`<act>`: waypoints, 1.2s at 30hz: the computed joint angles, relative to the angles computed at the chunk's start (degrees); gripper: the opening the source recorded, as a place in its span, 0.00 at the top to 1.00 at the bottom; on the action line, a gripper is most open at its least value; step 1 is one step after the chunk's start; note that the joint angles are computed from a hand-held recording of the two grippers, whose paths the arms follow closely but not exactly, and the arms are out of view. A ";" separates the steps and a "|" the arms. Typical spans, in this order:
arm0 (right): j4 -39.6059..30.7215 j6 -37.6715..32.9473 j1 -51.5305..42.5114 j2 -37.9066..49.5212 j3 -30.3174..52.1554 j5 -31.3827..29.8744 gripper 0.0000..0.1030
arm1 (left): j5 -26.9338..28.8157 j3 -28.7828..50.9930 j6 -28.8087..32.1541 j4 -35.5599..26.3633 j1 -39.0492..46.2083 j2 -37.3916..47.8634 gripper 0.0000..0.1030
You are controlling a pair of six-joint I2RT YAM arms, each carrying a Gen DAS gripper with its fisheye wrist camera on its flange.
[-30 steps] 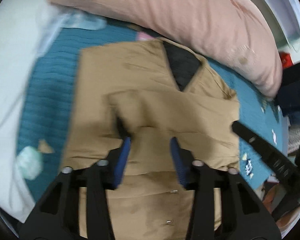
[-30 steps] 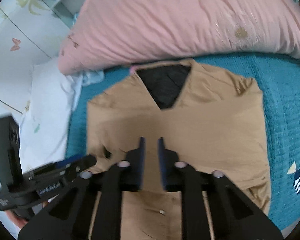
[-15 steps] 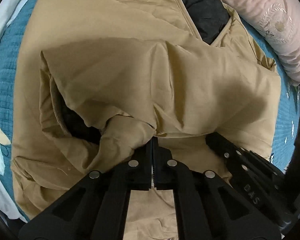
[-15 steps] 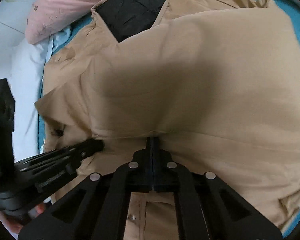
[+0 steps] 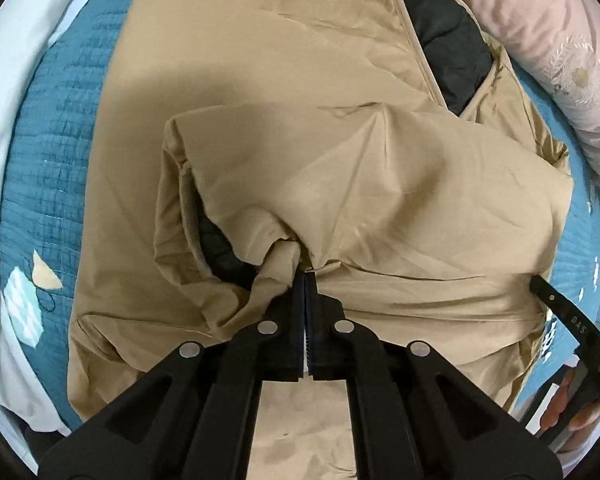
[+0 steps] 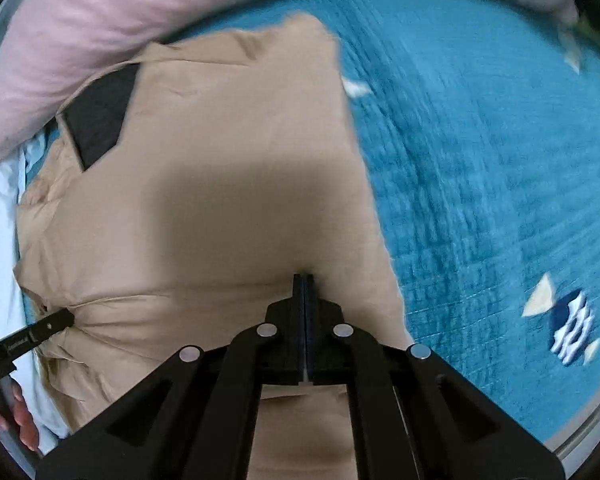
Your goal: Fold large clothes
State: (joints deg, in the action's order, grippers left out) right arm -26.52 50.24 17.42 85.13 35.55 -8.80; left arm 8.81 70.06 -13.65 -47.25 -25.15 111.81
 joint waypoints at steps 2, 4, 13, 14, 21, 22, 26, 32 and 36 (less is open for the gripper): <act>0.94 0.31 -2.01 -1.21 -1.46 -1.91 1.00 | -1.54 -0.01 0.18 -0.92 -1.34 -1.36 0.98; -2.86 -0.10 -1.06 -2.46 0.80 0.51 1.00 | -2.32 1.67 -0.10 -2.82 -2.34 -1.68 0.97; -7.34 -2.24 2.88 -1.92 14.46 2.62 1.00 | 1.06 9.85 1.28 -8.06 -1.20 -2.42 0.97; -6.41 -2.39 3.40 -0.09 16.08 2.20 1.00 | 0.94 11.36 1.14 -8.09 -1.31 -1.54 0.97; 0.32 -2.97 7.39 16.35 25.62 -0.44 0.99 | -1.38 15.37 0.57 -5.48 -0.25 7.49 0.98; -0.41 -3.54 7.44 19.63 27.10 -0.29 1.00 | -2.48 15.45 0.22 -5.24 0.11 9.25 0.98; 0.71 -4.16 3.85 19.74 23.92 -1.53 1.00 | -3.68 13.19 1.99 -3.24 0.87 8.15 0.98; -4.67 -9.74 -5.01 14.14 19.31 7.19 1.00 | -7.08 15.20 2.79 -4.16 2.01 8.84 0.98; 1.99 -10.43 -10.37 16.62 13.69 3.15 1.00 | -5.87 16.53 2.62 -3.83 3.03 11.22 0.98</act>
State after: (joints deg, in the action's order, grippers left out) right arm -24.53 39.81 7.05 101.75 49.24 -5.65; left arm 2.94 86.59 -11.03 -51.08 -22.12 123.03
